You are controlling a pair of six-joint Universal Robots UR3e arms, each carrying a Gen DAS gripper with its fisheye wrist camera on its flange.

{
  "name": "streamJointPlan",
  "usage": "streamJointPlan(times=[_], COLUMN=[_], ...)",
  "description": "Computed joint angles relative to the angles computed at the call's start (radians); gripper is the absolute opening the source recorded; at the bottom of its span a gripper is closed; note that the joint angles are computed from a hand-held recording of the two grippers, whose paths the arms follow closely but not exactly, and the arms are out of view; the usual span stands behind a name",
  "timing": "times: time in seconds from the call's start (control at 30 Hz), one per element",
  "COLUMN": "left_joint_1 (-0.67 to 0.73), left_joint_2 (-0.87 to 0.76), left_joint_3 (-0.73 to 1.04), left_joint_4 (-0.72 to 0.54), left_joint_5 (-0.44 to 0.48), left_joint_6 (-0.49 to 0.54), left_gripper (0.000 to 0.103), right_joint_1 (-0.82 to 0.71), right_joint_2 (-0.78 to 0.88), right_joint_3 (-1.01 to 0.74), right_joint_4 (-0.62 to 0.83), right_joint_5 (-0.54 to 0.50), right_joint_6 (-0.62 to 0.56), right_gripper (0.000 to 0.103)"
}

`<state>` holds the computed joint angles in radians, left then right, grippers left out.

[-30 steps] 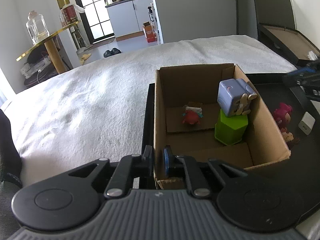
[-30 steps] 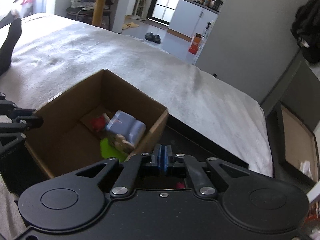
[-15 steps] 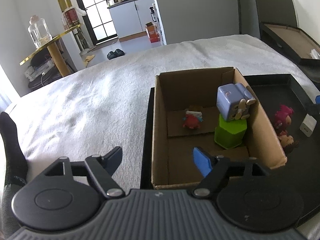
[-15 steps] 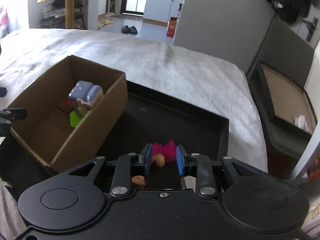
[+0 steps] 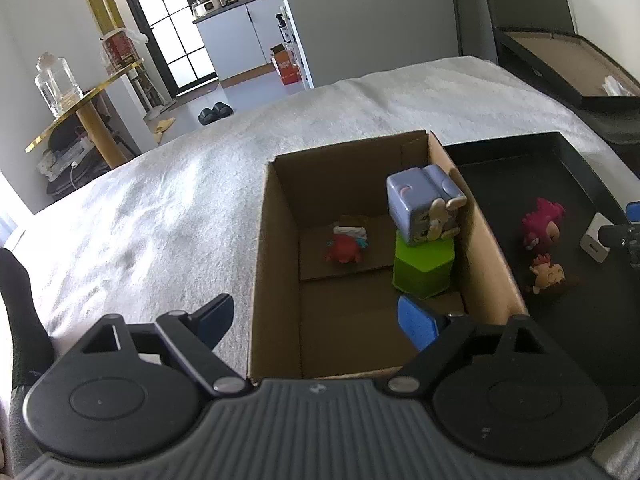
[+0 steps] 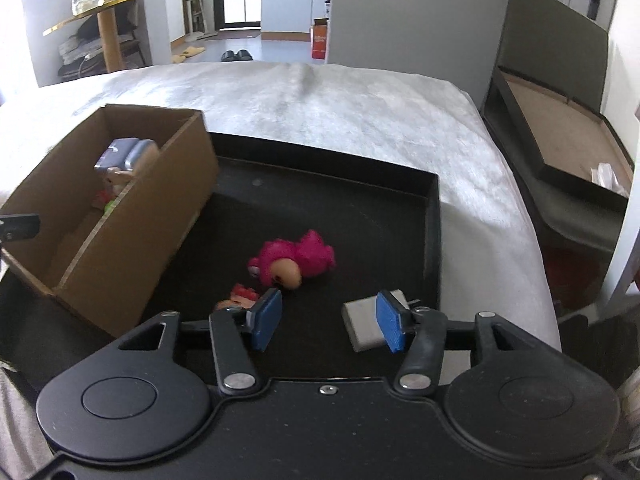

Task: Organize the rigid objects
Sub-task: 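Move the right gripper down to the white block on the tray and close, then carry the white block over the box and open the right gripper inside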

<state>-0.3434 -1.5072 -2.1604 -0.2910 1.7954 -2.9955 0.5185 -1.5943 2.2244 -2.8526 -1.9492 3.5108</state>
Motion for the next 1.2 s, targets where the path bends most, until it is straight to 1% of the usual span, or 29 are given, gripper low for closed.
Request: streamJointPlan(times=[0.27,0.4,0.47,0.63,0.7,0.73,0.77,0.87,0.97,1.2], left_joint_1=[-0.038,-0.043,-0.045,-0.061,-0.065,-0.064,-0.064,-0.060,-0.052,-0.020], left_joint_2=[-0.057,-0.076,-0.085,-0.107,-0.111,-0.111,-0.113,-0.112,-0.106,-0.069], left_joint_3=[0.049,0.061,0.069,0.079,0.081,0.080,0.081,0.077,0.068,0.029], left_joint_4=[-0.021,-0.026,-0.031,-0.022,-0.019,-0.017,-0.018,-0.014,-0.009,0.013], left_joint_5=[0.050,0.061,0.064,0.085,0.086,0.085,0.088,0.083,0.075,0.045], left_joint_6=[-0.013,-0.015,-0.018,-0.016,-0.017,-0.017,-0.019,-0.019,-0.022,-0.021], left_gripper=[0.088,0.089,0.089,0.089,0.090,0.090,0.090,0.090,0.090,0.090], right_joint_1=[-0.098,-0.135,-0.146,-0.150,-0.155,-0.151,-0.142,-0.152,-0.115,-0.053], right_joint_2=[0.029,0.070,0.080,0.126,0.132,0.134,0.135,0.097,0.083,0.040], right_joint_3=[0.085,0.094,0.097,0.089,0.102,0.109,0.110,0.132,0.116,0.036], right_joint_4=[-0.104,-0.151,-0.165,-0.188,-0.204,-0.222,-0.227,-0.221,-0.192,-0.104], right_joint_5=[0.046,0.068,0.085,0.097,0.102,0.094,0.078,0.113,0.068,0.030], right_joint_6=[-0.063,-0.110,-0.135,-0.180,-0.173,-0.172,-0.173,-0.173,-0.168,-0.147], right_gripper=[0.053,0.056,0.060,0.062,0.061,0.056,0.047,0.046,0.045,0.045])
